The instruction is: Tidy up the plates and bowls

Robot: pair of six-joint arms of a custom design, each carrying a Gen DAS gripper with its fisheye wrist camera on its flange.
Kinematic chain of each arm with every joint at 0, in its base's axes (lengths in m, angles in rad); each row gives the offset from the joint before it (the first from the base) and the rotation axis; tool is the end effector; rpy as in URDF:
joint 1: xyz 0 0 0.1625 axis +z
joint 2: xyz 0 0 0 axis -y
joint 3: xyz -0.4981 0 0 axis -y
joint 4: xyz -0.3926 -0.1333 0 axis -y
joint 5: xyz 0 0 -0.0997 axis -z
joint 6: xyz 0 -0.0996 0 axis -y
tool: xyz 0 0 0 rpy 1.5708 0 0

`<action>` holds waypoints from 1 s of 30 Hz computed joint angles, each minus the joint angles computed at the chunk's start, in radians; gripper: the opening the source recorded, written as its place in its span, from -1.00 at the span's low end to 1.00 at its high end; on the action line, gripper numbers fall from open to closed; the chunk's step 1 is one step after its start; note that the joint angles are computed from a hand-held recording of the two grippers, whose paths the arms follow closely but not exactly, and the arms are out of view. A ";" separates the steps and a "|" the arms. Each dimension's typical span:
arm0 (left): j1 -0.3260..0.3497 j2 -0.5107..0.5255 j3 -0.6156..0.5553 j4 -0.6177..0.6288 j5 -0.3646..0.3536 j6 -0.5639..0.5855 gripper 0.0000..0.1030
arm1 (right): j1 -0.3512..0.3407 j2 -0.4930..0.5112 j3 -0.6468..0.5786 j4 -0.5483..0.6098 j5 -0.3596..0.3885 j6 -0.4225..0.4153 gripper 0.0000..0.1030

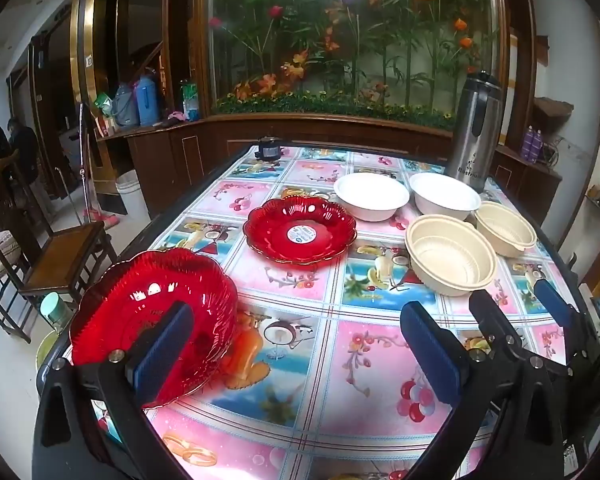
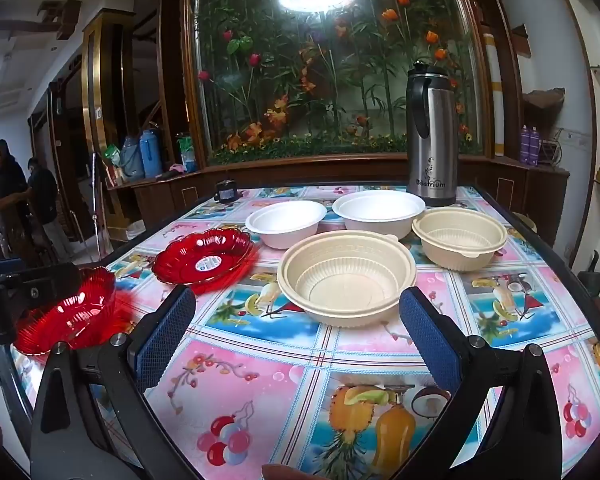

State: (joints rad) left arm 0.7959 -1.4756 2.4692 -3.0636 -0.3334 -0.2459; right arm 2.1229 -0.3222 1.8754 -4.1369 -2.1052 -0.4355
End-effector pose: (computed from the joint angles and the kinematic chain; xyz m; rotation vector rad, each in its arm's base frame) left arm -0.0927 -0.4197 0.3485 0.1729 2.0298 -1.1430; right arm 0.3875 -0.4717 -0.0331 0.8009 -2.2419 1.3409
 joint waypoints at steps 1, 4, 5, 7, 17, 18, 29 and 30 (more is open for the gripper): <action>0.000 0.000 0.000 -0.004 -0.001 0.005 1.00 | 0.000 -0.001 0.001 0.004 0.000 0.004 1.00; -0.002 0.002 0.001 -0.012 0.001 0.008 1.00 | 0.000 -0.001 0.001 0.005 -0.002 0.005 1.00; -0.002 0.002 0.002 -0.018 0.000 0.012 1.00 | 0.000 -0.001 0.001 0.006 -0.002 0.005 1.00; -0.003 0.003 0.002 -0.029 0.000 0.018 1.00 | -0.001 -0.002 0.002 0.007 0.000 0.007 1.00; 0.009 0.013 0.013 -0.073 0.004 0.047 1.00 | -0.003 0.000 0.000 0.014 0.001 0.011 1.00; 0.007 0.010 0.012 -0.062 0.006 0.039 1.00 | -0.006 0.004 -0.007 0.017 0.002 0.008 1.00; 0.018 -0.010 0.016 -0.059 -0.010 0.030 1.00 | -0.008 0.000 -0.003 0.020 0.000 0.011 1.00; 0.019 -0.009 0.015 -0.059 -0.010 0.030 1.00 | -0.009 0.002 -0.002 0.018 -0.001 0.010 1.00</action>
